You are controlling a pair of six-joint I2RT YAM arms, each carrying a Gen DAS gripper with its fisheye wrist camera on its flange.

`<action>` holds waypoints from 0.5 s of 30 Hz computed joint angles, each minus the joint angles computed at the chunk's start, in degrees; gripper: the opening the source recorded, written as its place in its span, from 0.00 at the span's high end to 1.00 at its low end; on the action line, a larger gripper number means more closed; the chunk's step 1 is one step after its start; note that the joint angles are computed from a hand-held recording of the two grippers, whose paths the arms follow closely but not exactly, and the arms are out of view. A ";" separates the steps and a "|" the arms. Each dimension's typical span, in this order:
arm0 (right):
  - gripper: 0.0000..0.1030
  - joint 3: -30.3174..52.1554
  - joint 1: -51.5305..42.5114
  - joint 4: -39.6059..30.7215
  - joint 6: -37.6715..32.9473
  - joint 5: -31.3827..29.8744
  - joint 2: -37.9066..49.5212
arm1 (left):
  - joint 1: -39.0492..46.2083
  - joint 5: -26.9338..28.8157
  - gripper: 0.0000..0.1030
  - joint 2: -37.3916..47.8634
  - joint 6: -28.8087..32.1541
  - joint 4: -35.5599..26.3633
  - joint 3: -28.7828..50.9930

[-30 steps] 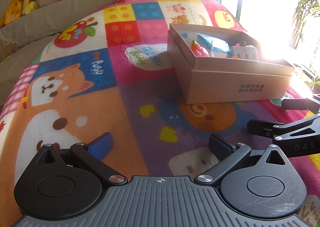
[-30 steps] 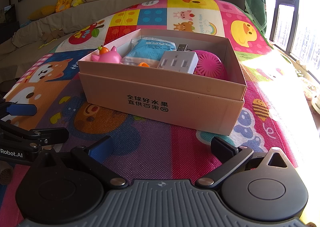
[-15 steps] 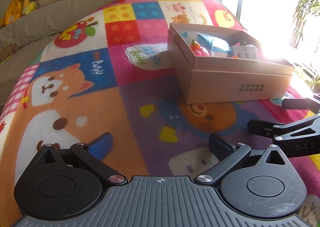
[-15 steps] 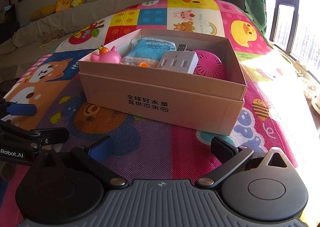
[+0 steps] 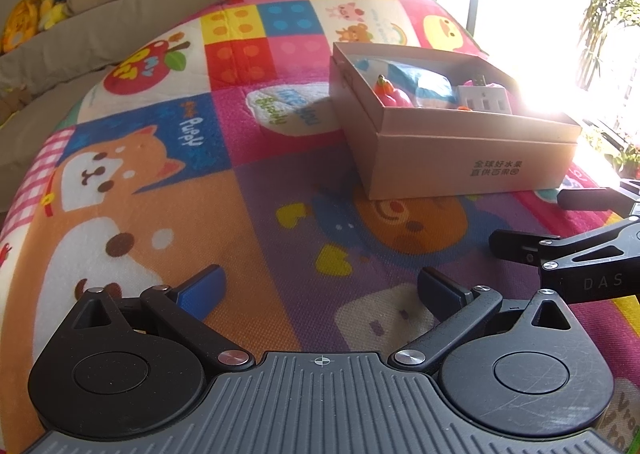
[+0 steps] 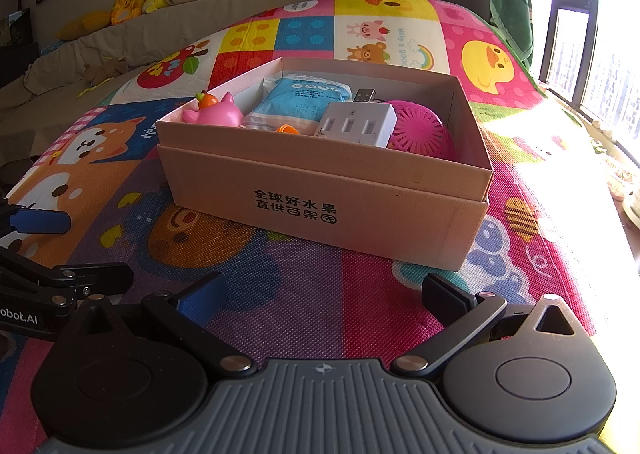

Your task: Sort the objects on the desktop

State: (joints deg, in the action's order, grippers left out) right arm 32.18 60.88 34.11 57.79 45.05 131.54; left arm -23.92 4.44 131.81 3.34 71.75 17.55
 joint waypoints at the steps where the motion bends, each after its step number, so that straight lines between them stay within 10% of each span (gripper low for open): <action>1: 0.00 0.01 -0.01 -0.04 -0.01 0.00 -0.03 | -0.08 -0.08 0.00 0.24 -0.11 0.41 -0.03; 15: 0.00 0.01 0.02 -0.08 0.03 0.01 -0.04 | -0.26 -0.30 0.00 0.46 -0.28 0.75 0.04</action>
State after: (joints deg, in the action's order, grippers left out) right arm 32.19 60.90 34.04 57.82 45.06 131.50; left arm -24.18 4.13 132.27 3.06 72.50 17.58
